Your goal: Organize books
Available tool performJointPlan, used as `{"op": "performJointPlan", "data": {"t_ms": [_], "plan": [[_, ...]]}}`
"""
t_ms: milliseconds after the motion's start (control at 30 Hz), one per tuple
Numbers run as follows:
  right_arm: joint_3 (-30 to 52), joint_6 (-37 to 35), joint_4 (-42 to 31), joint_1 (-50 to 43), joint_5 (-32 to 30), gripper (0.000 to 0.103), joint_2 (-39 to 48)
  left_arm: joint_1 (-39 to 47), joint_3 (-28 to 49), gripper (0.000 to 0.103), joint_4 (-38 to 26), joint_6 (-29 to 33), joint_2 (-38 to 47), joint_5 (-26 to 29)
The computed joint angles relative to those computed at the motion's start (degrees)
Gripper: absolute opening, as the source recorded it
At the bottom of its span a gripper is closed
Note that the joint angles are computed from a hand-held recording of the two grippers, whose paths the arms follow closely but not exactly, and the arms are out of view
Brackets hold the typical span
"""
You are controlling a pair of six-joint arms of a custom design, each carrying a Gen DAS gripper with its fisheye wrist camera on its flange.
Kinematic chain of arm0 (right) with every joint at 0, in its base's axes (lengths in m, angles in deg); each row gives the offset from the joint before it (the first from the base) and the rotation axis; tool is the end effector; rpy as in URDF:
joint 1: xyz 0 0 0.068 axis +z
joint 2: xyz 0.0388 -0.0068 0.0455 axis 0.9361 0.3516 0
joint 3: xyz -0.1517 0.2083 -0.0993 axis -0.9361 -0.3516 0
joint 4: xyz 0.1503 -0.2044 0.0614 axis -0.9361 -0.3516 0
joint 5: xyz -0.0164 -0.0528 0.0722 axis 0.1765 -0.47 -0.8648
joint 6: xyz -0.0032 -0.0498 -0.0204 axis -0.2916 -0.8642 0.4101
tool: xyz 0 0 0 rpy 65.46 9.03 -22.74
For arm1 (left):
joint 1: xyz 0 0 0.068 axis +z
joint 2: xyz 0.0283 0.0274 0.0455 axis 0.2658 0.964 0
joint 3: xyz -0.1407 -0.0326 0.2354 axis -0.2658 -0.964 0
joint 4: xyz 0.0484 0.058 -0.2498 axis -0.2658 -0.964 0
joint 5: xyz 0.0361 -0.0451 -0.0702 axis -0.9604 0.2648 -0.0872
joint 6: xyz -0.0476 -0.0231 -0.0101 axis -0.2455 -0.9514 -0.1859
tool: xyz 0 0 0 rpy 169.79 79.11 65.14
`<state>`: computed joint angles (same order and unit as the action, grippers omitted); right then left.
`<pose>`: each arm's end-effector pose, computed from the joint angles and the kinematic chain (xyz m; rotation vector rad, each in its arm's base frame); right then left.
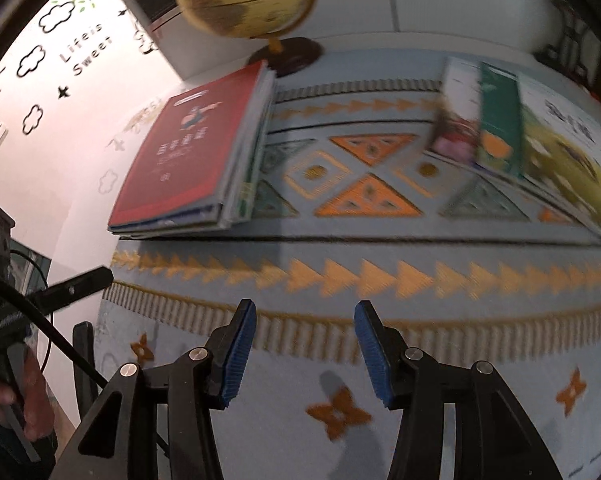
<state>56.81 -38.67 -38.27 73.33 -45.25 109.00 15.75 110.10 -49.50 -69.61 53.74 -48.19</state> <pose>0.2582 0.0240 0.1306 0.3766 2.6252 0.3892 0.3816 -0.0161 0.1405 0.4866 2.7284 -0.7166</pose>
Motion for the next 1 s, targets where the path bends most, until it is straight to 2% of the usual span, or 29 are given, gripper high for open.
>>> {"op": "performJointPlan", "data": {"t_ms": [33, 67, 233, 333, 467, 567, 700, 867, 1000], "plan": [[-1.41, -0.06, -0.41, -0.62, 0.04, 0.049, -1.78, -1.34, -1.52, 0.069, 0.48, -0.15, -1.13, 0.07], [-2.78, -0.31, -0.99, -1.32, 0.16, 0.049, -3.71, -2.58, -3.46, 0.072, 1.84, -0.42, -2.58, 0.49], [-8.78, -2.92, -4.36, -6.40, 0.51, 0.049, -13.16, -10.33, -9.26, 0.073, 4.81, -0.74, -7.64, 0.64], [-12.13, -7.27, -7.40, -14.67, -2.19, 0.049, -18.51, -15.49, -10.60, 0.073, 6.36, -2.74, -8.96, 0.52], [-13.34, -16.51, -10.75, -29.75, -7.71, 0.050, -20.42, -22.17, -9.97, 0.073, 8.37, -7.28, -8.08, -0.93], [-10.74, -25.68, -12.15, -42.04, -11.75, 0.050, -16.74, -26.57, -8.93, 0.073, 9.68, -11.43, -7.11, -3.19], [-2.21, -35.21, -13.07, -53.05, -15.26, 0.050, -5.99, -31.32, -7.16, 0.073, 11.72, -18.49, -5.33, -5.87], [11.17, -40.45, -14.94, -57.96, -16.86, 0.051, 6.95, -36.35, -2.76, 0.073, 13.05, -25.76, -1.07, -9.50], [22.01, -42.88, -17.62, -58.86, -16.95, 0.051, 16.09, -39.98, 3.86, 0.073, 14.95, -30.20, 3.35, -11.44]]}}
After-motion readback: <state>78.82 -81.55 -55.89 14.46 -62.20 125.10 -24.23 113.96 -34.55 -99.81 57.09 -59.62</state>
